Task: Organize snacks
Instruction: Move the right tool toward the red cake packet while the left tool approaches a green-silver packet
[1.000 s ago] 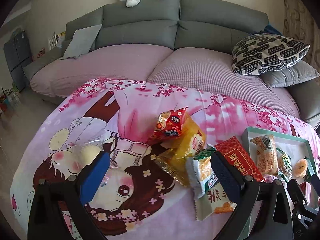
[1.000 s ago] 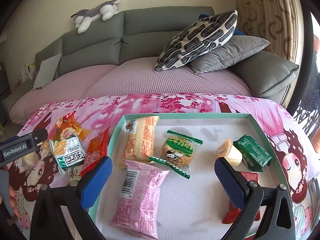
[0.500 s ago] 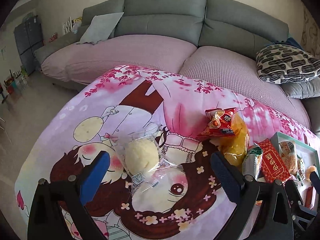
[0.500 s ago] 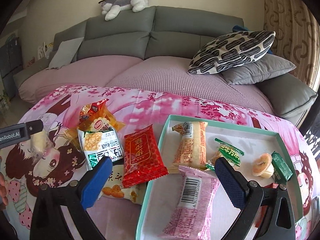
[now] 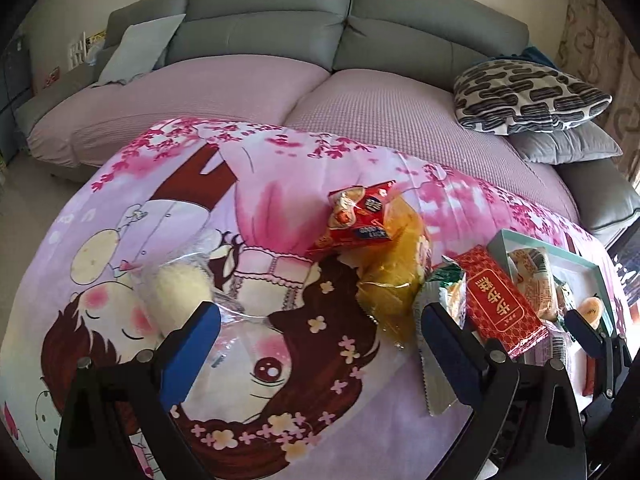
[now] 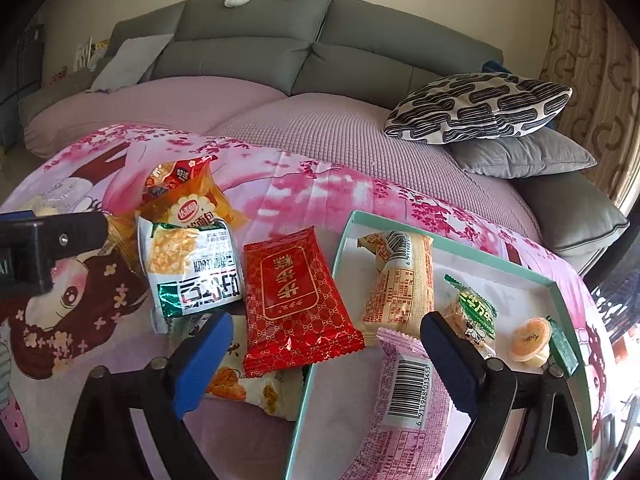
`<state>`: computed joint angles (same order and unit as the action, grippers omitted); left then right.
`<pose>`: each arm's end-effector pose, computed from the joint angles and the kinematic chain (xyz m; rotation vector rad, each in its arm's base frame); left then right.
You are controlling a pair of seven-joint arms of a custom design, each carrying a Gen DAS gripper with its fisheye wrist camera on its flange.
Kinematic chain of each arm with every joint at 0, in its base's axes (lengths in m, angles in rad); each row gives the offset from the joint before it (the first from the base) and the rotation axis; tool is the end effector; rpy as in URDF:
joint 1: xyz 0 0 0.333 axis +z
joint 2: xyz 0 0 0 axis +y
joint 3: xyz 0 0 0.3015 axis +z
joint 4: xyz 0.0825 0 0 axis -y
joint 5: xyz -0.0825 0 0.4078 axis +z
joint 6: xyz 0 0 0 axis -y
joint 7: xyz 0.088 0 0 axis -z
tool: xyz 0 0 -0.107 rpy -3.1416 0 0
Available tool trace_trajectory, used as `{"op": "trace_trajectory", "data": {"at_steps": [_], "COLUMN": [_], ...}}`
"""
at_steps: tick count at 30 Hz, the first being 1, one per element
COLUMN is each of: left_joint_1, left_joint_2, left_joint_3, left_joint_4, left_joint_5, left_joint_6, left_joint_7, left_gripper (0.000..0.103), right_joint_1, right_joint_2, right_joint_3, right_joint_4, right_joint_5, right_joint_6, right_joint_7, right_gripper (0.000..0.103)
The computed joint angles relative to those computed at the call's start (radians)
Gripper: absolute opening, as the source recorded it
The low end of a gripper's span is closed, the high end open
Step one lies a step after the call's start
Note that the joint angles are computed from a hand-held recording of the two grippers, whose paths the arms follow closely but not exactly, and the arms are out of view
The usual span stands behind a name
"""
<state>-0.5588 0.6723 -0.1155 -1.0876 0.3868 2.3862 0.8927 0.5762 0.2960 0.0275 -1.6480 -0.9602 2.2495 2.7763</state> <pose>0.6477 -0.4732 0.4894 -1.7505 2.0226 -0.8186 0.5880 0.3753 0.4609 -1.7314 1.8907 -1.0645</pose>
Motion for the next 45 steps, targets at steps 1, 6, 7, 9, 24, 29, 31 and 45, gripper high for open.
{"op": "trace_trajectory", "data": {"at_steps": [1, 6, 7, 9, 24, 29, 31, 45], "left_joint_1": [0.0, -0.001, 0.0, 0.005, 0.015, -0.011, -0.025, -0.033], "left_joint_2": [0.012, 0.043, 0.042, 0.037, 0.094, 0.16, 0.184, 0.238], "left_joint_3": [-0.005, -0.015, -0.016, -0.019, -0.069, -0.064, -0.05, -0.072], "left_joint_4": [0.016, 0.055, 0.053, 0.044, 0.116, 0.217, 0.255, 0.332], "left_joint_5": [-0.006, -0.039, -0.044, -0.056, -0.176, -0.204, -0.201, -0.264], "left_joint_6": [-0.006, -0.019, -0.011, 0.005, 0.056, 0.006, -0.018, -0.041], "left_joint_7": [0.009, 0.033, 0.035, 0.038, 0.153, 0.184, 0.179, 0.25], "left_gripper": [0.1, 0.1, 0.1, 0.1, 0.077, 0.066, 0.065, 0.043], "right_joint_1": [0.001, 0.013, 0.015, 0.017, 0.001, -0.01, -0.014, -0.046], "right_joint_2": [0.007, 0.039, 0.042, 0.045, 0.009, -0.009, -0.013, -0.044], "right_joint_3": [0.0, -0.005, -0.007, -0.01, -0.006, -0.001, 0.0, 0.006], "right_joint_4": [0.007, 0.039, 0.041, 0.045, -0.002, -0.024, -0.029, -0.083], "right_joint_5": [0.0, -0.002, -0.004, -0.001, 0.044, 0.058, 0.062, 0.116], "right_joint_6": [-0.006, -0.028, -0.023, -0.018, 0.056, 0.078, 0.087, 0.179], "right_joint_7": [-0.008, -0.041, -0.041, -0.041, -0.056, -0.05, -0.05, -0.021], "right_gripper": [0.094, 0.085, 0.081, 0.073, 0.059, 0.059, 0.059, 0.058]}}
